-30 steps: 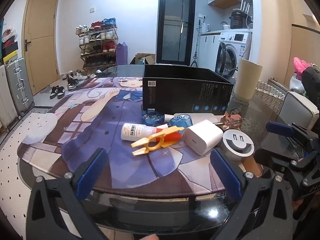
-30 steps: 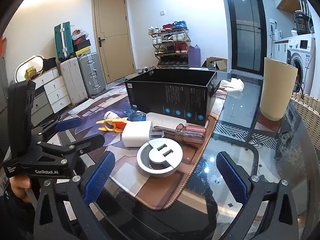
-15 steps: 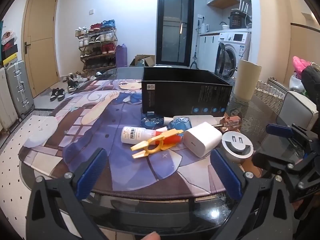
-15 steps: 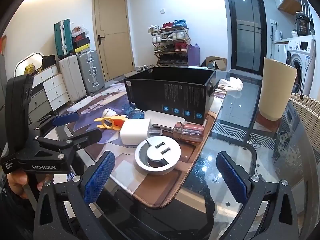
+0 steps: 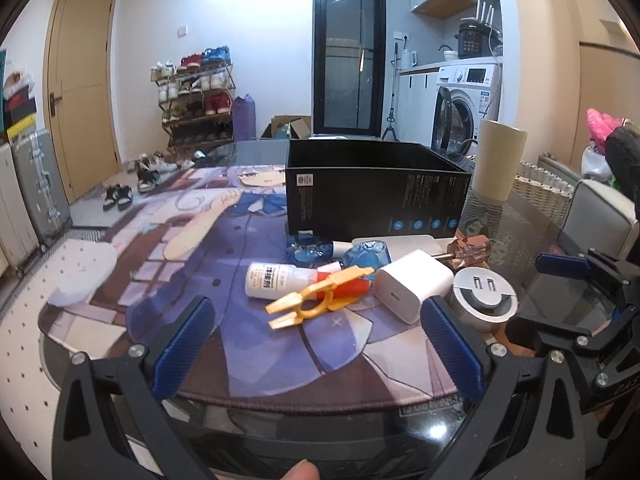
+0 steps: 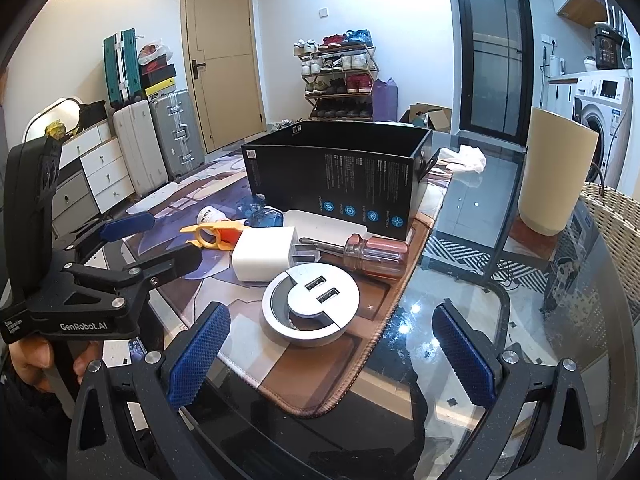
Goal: Organize rigid objects
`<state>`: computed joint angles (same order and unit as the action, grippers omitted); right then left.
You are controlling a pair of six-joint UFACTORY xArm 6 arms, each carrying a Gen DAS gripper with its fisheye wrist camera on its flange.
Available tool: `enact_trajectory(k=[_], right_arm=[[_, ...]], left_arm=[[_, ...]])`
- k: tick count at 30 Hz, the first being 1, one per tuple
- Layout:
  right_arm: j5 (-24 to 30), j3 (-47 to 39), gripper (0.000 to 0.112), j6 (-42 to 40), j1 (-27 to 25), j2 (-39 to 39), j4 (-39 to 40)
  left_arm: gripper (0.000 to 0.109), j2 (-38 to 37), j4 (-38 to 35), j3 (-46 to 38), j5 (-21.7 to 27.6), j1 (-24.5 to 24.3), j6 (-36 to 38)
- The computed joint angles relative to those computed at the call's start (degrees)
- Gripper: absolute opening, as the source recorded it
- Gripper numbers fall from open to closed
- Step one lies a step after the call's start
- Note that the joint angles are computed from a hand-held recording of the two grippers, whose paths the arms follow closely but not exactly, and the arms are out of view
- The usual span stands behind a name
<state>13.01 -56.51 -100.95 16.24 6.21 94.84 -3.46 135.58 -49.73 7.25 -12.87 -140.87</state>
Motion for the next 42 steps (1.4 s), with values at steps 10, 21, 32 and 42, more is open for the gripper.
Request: enact_trajectory(k=[10,21,32,42], right_arm=[[-1.98,-0.43,0.103,3.91,0.83,0.72,-4.59],[-2.07,-0.99,0.103,2.59,0.79,0.76,-3.31],[-2.27,-1.53,0.103,4.93,1.01,1.41,-5.32],[-3.10,-2.10,0.103,9.15,1.88,2.16,-9.99]], left_arm=[[0.103,0.62,1.79,-1.12,-1.01,0.18,-0.07],[0.103,-0.97,16.62,-1.26,-1.47,-1.17,-16.78],[0.103,0.26,18.52,-2.68,-2.76,-0.65,-19.77],[0.103,0.81,8.13,-2.57,-1.79,0.54,-8.38]])
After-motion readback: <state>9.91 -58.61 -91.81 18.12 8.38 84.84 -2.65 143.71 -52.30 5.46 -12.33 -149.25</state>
